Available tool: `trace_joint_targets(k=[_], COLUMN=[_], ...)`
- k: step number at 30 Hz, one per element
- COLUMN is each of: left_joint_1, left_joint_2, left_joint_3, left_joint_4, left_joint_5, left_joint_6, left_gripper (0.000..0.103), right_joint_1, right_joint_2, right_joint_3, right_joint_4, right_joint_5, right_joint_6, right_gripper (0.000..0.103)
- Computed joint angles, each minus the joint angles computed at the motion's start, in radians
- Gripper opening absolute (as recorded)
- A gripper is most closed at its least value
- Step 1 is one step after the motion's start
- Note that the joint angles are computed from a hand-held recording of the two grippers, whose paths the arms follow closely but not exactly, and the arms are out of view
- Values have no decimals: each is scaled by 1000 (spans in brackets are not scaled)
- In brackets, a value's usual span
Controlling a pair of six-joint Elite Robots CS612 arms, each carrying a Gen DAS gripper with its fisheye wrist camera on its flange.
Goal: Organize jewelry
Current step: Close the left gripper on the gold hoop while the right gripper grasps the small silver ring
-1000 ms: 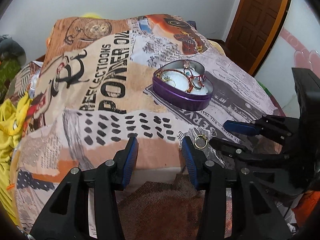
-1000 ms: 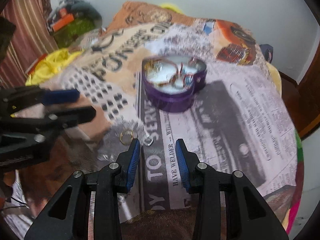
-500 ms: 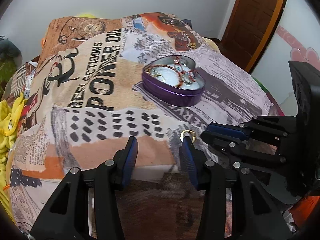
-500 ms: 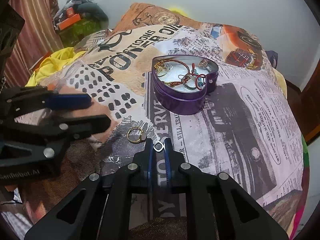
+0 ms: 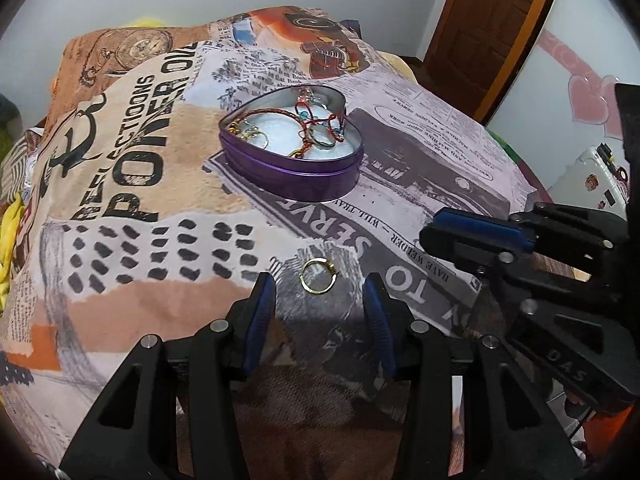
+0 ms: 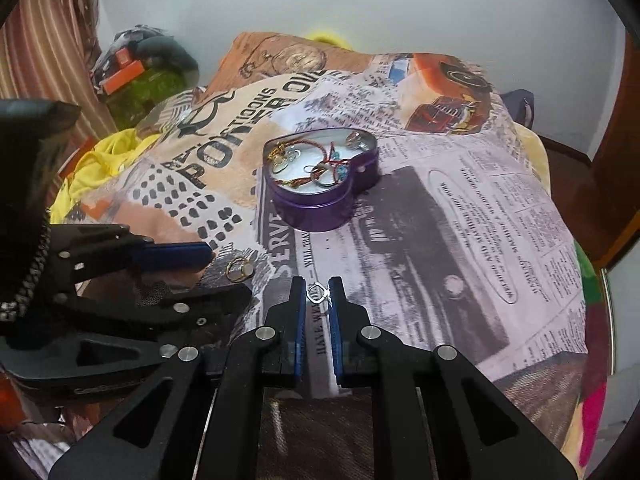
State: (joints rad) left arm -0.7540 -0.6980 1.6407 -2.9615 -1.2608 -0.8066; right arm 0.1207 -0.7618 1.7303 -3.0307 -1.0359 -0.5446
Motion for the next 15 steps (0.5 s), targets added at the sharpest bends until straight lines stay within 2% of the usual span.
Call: trace_joint_targets(k=[4,7,9,15], left_joint_1=[-1,-2,-1,-11], left_joint_2=[7,10,12,13], left_joint_3=[-17,-19,-19,-27], left_joint_4=[22,19,13,38], left_joint_5=[5,7,6,38], left_joint_6=[15,20,21,47], left_gripper=[43,33,20,20], right_joint_1=[-4,-6,-7,-10], right_joint_2=[-1,0,0,-3], right_joint_3=[1,-1,0,3], right_joint_4=[-9,-12,-16,-24], right_joint_5=[8,12,12,14], right_joint_6=[13,21,24,31], right_gripper=[10,10,10,10])
